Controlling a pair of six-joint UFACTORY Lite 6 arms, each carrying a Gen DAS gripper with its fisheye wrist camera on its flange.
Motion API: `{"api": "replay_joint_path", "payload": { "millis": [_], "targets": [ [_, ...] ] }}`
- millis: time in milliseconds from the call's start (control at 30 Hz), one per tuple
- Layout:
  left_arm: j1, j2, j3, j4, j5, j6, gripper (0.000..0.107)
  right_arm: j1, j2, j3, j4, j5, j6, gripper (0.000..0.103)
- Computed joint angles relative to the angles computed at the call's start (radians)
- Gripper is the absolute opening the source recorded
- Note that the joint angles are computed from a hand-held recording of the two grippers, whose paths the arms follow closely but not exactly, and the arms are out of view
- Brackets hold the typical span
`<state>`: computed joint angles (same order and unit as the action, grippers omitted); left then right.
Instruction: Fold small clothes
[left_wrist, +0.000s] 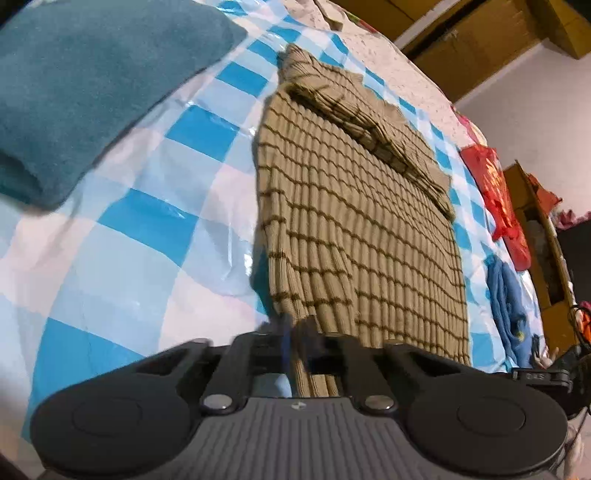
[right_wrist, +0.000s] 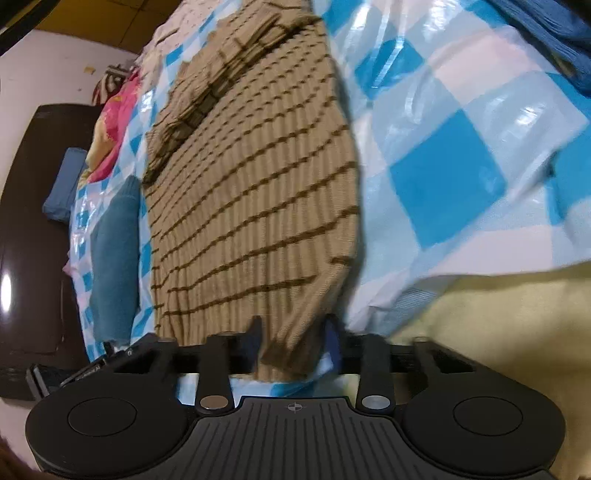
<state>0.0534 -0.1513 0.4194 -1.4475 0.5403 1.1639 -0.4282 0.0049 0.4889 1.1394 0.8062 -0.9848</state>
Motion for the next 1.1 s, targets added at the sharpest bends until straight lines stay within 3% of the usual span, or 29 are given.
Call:
{"api": "replay_joint_path", "payload": {
  "millis": [67,233,400,600,800,967,1100],
  "targets": [
    [0.035,-0.010,-0.011,-0.019,0.051,0.024,0.014,-0.055,0.025,-0.007,0.009,0.039,-0.025,0.009],
    [0.175,0.067,0.000,-0.130,0.279,0.116,0.014,-0.239,-0.012,-0.089,0.104,0.261,-0.162,0.008],
    [0.205,0.097,0.012,-0.168,0.330,0.140,0.014,-0.284,-0.043,-0.102,0.196,0.379,-0.183,0.007],
    [0.239,0.185,0.040,-0.298,0.461,0.211,0.013,-0.246,-0.066,-0.054,0.287,0.417,-0.136,0.008],
    [0.193,0.222,0.154,-0.323,0.454,0.202,0.013,-0.171,-0.042,0.019,0.404,0.406,-0.133,0.008],
    [0.139,0.352,0.355,-0.419,0.454,0.227,0.013,-0.101,0.034,0.168,0.521,0.372,-0.132,0.008],
    [0.091,0.553,0.646,-0.479,0.407,0.222,0.013,-0.035,0.164,0.391,0.614,0.303,-0.135,0.008]
  ]
}}
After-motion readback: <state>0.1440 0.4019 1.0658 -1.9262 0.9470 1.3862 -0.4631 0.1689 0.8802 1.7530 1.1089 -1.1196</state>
